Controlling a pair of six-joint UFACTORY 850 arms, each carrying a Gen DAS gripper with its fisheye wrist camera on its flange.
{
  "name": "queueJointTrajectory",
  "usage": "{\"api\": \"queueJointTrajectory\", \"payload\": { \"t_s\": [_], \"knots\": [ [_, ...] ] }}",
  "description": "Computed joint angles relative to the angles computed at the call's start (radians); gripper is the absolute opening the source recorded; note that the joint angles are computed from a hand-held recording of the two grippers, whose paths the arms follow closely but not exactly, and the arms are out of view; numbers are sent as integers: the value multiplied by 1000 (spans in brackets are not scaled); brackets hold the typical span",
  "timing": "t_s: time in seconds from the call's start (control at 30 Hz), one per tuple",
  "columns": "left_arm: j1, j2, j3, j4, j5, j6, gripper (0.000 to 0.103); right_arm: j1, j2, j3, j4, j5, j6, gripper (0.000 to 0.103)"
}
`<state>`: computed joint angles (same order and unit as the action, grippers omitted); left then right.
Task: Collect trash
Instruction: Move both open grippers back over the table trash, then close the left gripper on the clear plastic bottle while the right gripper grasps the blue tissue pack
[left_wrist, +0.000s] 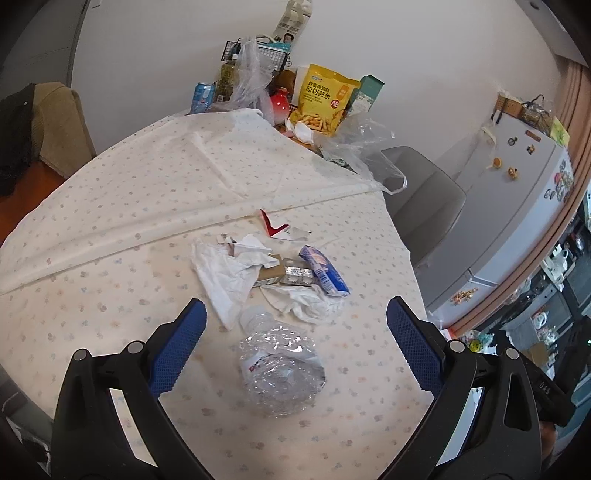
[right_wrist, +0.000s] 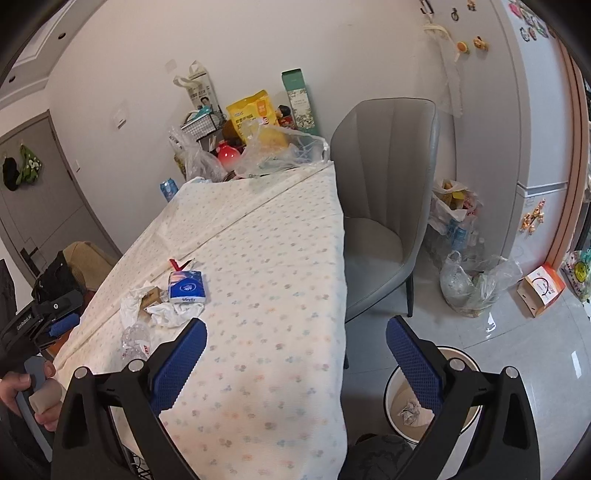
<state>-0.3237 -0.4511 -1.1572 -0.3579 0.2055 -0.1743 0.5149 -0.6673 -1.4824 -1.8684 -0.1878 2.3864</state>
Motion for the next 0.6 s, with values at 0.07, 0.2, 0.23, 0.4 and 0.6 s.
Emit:
{"api": "queueJointTrajectory", "payload": {
  "t_s": [0.07,0.2,0.23,0.4,0.6],
  "knots": [
    [9,0,12,29,1,-31,97,5,-10,-15,44,11,-48,95],
    [30,-15,22,139,-20,-157,89,14,-34,-48,164,28,-179,95],
    [33,-19,24,166,-25,-188,88,17,-43,-58,206,33,-224,95],
    [34,-53,9,315,-59,-333,88,25,-71,-92,375,46,-397,95],
    [16,-120,-60,390,-124,-405,93,27,-77,-99,476,48,-504,95]
  ]
}}
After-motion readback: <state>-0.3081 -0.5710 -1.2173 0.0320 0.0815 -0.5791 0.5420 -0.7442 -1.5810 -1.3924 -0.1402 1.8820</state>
